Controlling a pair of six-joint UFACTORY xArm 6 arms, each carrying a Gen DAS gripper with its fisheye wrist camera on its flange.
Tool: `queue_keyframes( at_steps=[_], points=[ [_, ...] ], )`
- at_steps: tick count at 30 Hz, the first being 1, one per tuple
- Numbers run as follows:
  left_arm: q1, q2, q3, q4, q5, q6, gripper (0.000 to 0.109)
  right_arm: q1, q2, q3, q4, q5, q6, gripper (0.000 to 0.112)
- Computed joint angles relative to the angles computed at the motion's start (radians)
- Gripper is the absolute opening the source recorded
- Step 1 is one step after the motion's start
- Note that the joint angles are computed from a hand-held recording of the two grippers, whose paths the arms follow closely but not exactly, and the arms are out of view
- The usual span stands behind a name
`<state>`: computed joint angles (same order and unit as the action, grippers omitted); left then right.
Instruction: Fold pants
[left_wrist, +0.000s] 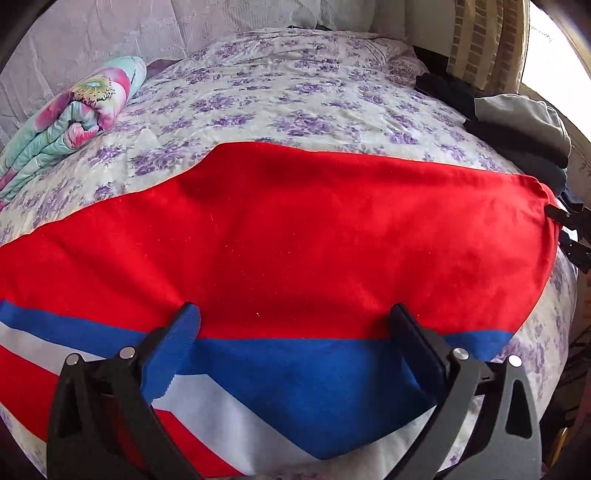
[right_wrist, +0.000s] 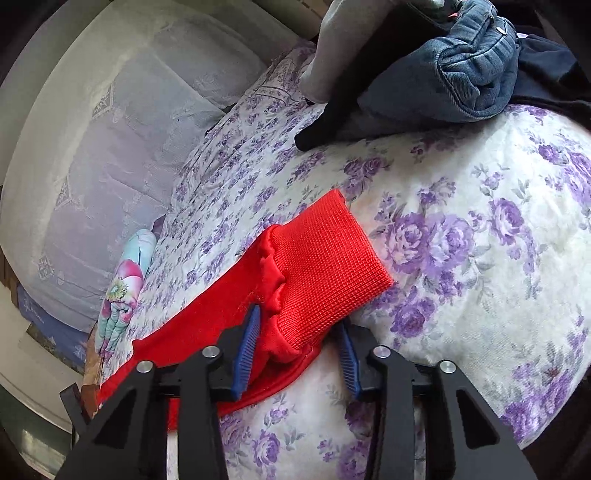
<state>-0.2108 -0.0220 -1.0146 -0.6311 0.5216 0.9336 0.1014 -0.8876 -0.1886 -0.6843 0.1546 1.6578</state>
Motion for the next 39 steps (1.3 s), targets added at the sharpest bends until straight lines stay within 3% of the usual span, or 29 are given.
queue_keyframes(
  at_steps=[3, 8, 11, 16, 18, 25, 32, 36, 39],
  points=[
    [0.004, 0.0, 0.0, -0.007, -0.002, 0.01, 0.099, -0.001, 0.018, -0.011, -0.063, -0.002, 0.056, 0.024],
    [0.037, 0.01, -0.046, -0.024, 0.066, 0.001, 0.099, 0.055, 0.016, -0.068, -0.183, 0.113, 0.153, 0.02],
    [0.11, -0.008, -0.089, -0.152, 0.141, 0.076, 0.099, 0.172, 0.039, -0.182, -0.255, 0.318, 0.123, 0.02],
    [0.215, -0.022, -0.113, -0.331, 0.054, 0.221, 0.099, 0.468, 0.266, -0.508, -0.422, 0.754, -0.005, 0.02],
    [0.256, 0.003, -0.136, -0.373, 0.046, 0.239, 0.099, 0.546, 0.389, -0.634, -0.475, 0.842, -0.089, 0.02],
    [0.365, 0.092, -0.201, -0.436, 0.203, 0.196, 0.098, 0.631, 0.794, -0.987, -0.475, 0.797, -0.405, 0.019],
    [0.414, 0.116, -0.235, -0.511, 0.322, 0.218, 0.098, 0.683, 1.036, -1.179, -0.329, 0.817, -0.681, 0.021],
    [0.422, 0.115, -0.233, -0.521, 0.341, 0.221, 0.098, 0.708, 1.091, -1.217, -0.247, 0.841, -0.815, 0.046],
    [0.423, 0.112, -0.23, -0.521, 0.341, 0.222, 0.098, 0.716, 1.07, -1.203, -0.21, 0.822, -0.87, 0.05]
  ],
)
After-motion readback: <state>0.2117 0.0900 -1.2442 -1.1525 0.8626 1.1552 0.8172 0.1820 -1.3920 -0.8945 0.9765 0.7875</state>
